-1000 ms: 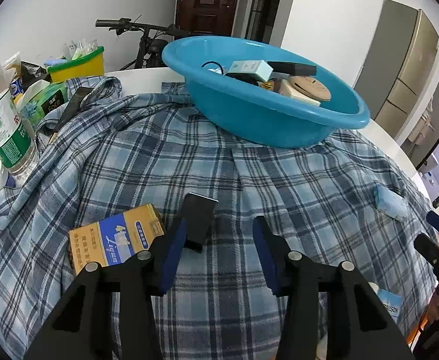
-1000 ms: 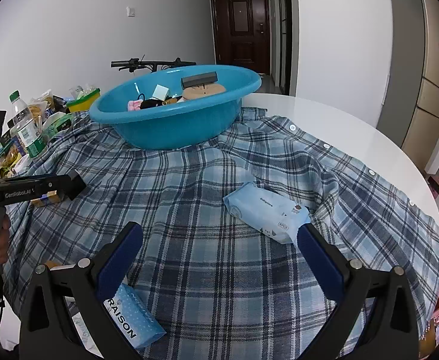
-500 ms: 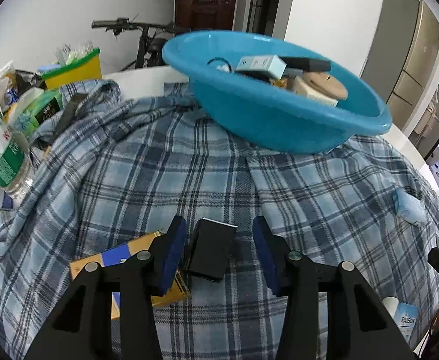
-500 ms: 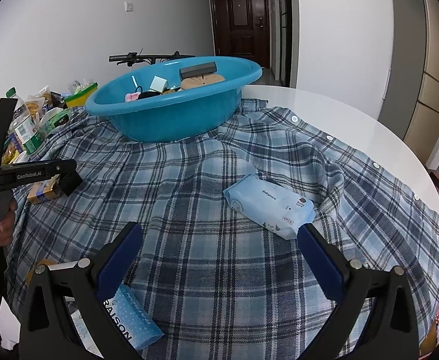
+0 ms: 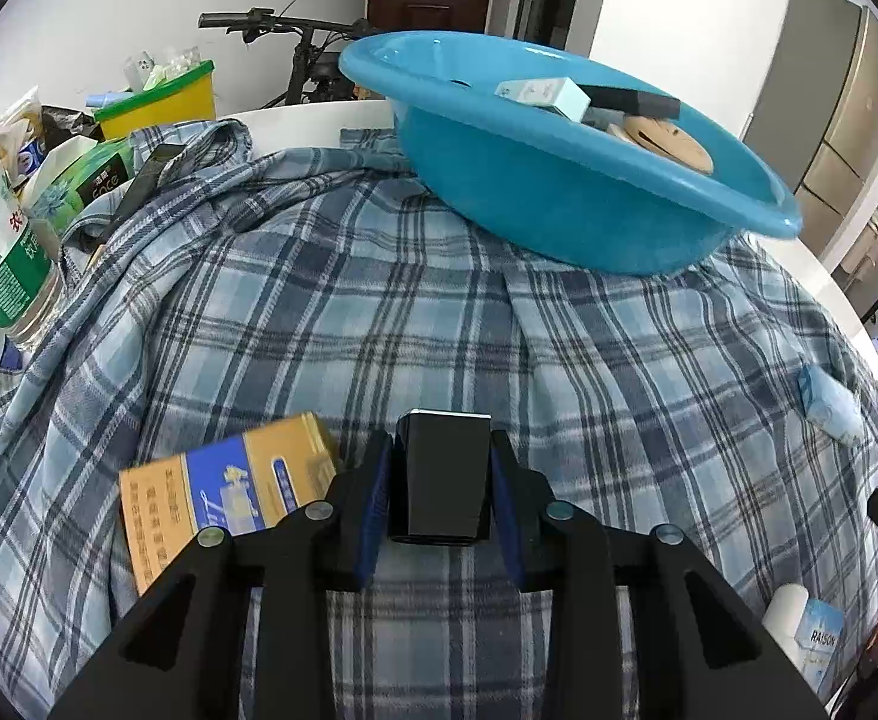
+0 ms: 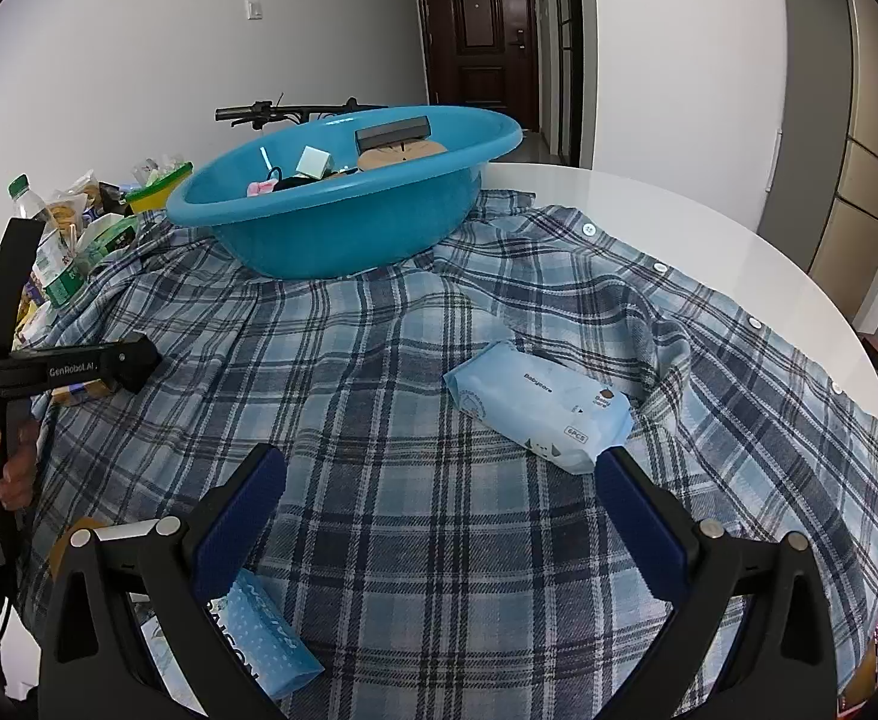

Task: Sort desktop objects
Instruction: 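Hold the black box in the left gripper while the right gripper approaches the Babycare wipes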

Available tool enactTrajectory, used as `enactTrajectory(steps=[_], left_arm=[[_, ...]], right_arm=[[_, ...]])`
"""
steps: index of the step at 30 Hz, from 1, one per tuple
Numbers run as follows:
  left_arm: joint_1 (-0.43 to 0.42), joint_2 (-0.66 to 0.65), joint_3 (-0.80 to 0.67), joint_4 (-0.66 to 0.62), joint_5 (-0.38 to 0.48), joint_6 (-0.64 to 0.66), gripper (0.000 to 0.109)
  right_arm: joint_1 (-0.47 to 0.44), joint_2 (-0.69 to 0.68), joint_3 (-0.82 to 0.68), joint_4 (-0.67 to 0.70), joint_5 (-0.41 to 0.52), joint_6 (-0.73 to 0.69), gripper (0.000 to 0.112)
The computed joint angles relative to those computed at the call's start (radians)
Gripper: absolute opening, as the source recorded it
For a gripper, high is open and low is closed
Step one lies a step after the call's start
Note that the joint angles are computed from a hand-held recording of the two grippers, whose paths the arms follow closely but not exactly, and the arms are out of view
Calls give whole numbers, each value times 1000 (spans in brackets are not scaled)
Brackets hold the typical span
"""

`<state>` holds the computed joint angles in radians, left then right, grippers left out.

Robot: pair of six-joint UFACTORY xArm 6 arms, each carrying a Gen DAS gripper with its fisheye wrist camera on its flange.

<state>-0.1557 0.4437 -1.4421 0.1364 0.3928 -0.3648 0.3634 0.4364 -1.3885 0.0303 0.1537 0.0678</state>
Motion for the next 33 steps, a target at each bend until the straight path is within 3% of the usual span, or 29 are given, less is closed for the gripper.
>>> enactTrajectory(steps=[4,7,10,12,13,18,22,25,29,33], left_arm=[[-5,6,-9,73,14,-51,35],[-4,29,-35,64,37,-53,50],[-7,32,-36,107,27,-81,51],[-8,30,-33,137,21,-104,45],[-8,32,-35,138,26,-104,33],[-11,1,-10,200,37,-183,32],[-26,-92,63,492,4,-429,32],[-31,-128,95,482,-25,-456,32],[-42,-150,115,618,-15,-604,32],[-56,-169,158,560,-45,-583,32]], right_arm=[[-1,-2,3,9,-1,-7,102],[-1,-5,7,12,-1,-9,102],[-3,-9,11,-3,-2,5,102],[-4,-8,11,-9,-2,12,102],[-4,-7,9,-9,0,13,102],[-7,-6,9,-4,1,9,102],[-15,-16,18,-21,-12,29,102],[-16,-13,12,0,-7,15,102],[-10,-15,12,3,-3,0,102],[-8,-22,18,11,-4,-20,102]])
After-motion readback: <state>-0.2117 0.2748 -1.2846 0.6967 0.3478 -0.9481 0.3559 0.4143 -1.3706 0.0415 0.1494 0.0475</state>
